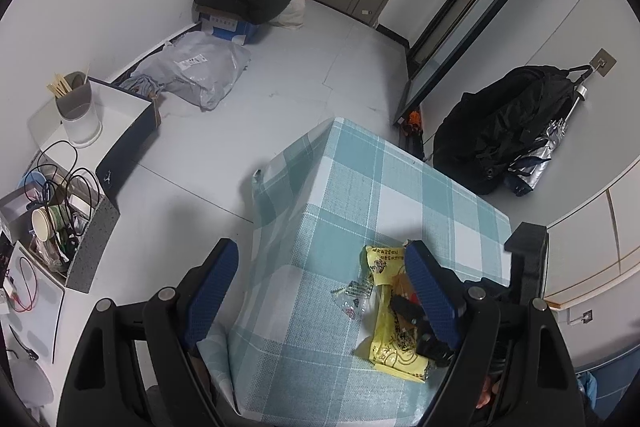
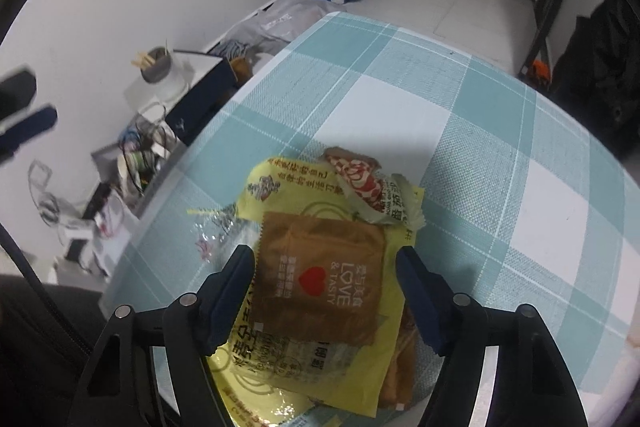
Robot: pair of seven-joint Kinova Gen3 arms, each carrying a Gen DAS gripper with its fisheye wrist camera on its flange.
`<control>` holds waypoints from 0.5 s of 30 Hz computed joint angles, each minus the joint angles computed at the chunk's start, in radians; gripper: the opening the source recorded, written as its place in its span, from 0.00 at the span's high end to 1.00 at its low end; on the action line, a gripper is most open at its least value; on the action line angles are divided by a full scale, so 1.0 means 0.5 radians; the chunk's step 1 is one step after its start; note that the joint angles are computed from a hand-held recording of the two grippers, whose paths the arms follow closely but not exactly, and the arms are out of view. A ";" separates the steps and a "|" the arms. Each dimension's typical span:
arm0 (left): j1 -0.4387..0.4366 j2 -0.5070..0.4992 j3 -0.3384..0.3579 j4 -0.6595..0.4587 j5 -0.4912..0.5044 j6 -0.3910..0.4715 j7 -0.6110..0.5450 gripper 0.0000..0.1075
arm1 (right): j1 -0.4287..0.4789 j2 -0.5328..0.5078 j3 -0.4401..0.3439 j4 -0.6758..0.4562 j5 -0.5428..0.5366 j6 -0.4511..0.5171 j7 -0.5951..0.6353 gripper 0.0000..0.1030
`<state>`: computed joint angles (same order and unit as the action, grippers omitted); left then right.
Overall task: Collect trash
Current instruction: 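Grasp the brown 'LOVE & TASTY' packet with the right gripper and lift it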
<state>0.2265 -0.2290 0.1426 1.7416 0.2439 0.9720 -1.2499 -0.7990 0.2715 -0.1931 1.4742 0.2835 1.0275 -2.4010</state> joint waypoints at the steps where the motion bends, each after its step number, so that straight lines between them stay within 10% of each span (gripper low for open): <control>1: -0.001 0.000 -0.002 0.001 0.002 0.001 0.003 0.23 | -0.032 0.026 0.001 -0.027 0.044 0.045 -0.003 0.29; 15: -0.013 0.039 0.041 -0.019 -0.050 -0.001 0.146 0.23 | 0.028 -0.100 -0.009 0.092 -0.007 0.032 -0.054 0.47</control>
